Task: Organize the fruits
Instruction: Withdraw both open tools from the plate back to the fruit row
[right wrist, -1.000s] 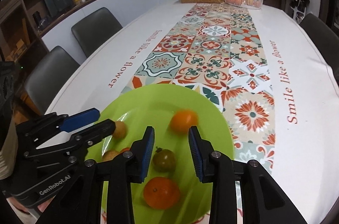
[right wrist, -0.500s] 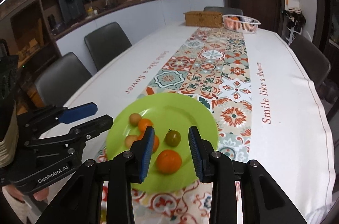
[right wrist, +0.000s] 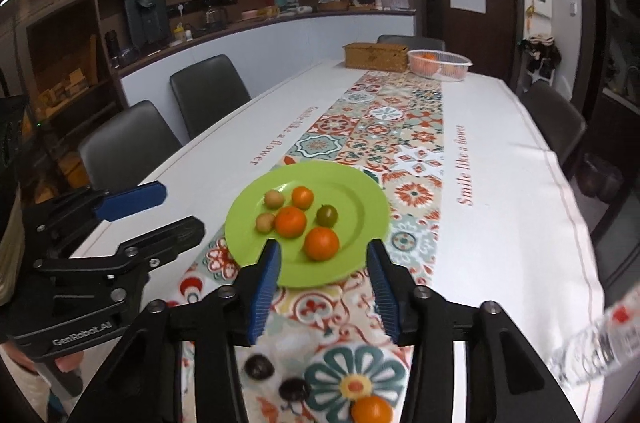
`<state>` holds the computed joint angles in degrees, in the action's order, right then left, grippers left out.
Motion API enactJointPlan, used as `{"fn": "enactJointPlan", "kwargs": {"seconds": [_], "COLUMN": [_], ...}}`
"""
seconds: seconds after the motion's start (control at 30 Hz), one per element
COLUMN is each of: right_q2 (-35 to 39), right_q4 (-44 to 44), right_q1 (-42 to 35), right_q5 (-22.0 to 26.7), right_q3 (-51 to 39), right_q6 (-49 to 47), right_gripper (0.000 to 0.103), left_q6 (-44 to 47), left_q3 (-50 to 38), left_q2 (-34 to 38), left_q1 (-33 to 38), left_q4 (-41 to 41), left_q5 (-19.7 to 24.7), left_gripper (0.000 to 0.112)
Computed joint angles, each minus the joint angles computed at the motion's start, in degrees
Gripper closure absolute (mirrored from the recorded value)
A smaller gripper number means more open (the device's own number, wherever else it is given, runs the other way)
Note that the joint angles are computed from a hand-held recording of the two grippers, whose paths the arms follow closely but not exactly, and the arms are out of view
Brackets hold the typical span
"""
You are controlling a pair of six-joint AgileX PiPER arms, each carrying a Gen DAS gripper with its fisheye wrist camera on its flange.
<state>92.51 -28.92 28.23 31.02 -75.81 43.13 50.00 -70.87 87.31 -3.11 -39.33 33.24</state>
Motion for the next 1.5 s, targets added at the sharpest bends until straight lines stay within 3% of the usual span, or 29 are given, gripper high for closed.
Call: {"fn": "enactJointPlan", "kwargs": {"seconds": [0.13,0.27,0.6,0.83,1.13,1.5], "right_q2": [-4.6,-7.9,-11.7,-12.5,-11.3,-8.1], "right_q4": [-6.9,-11.6,-18.5,-18.7,-14.1,-8.7], "right_q1": [2.4,4.6,8.4,10.2,8.4,4.4], "right_q5": [0.0,0.6,4.1,5.3,2.5,-1.3], "right_q3": [5.9,10.7,18.2,21.9,25.2,26.3], "right_q6": [8.9,15.5,26.2,28.5,27.6,23.1], "right_gripper": [0.048,0.047,0.047,0.047,0.047,0.047], "left_q6": [1.4,3.1,14.5,19.4,25.1,23.6], "left_q3": [6.1,11.0,20.2,23.8,25.6,23.8], "left_q2": [-4.8,-8.3,-12.4,-12.2,-9.4,-2.7], "left_q1": [-0.7,-1.2,0.5,-1.0,-2.1,-4.1], "left_q4": [-1.4,-2.9,-13.1,-16.3,-19.2,-16.8], "left_q5": [-2.4,-4.3,-4.2,-6.9,-8.3,-10.0], "left_gripper": [0.054,0.049,0.049,0.049,0.049,0.056]}}
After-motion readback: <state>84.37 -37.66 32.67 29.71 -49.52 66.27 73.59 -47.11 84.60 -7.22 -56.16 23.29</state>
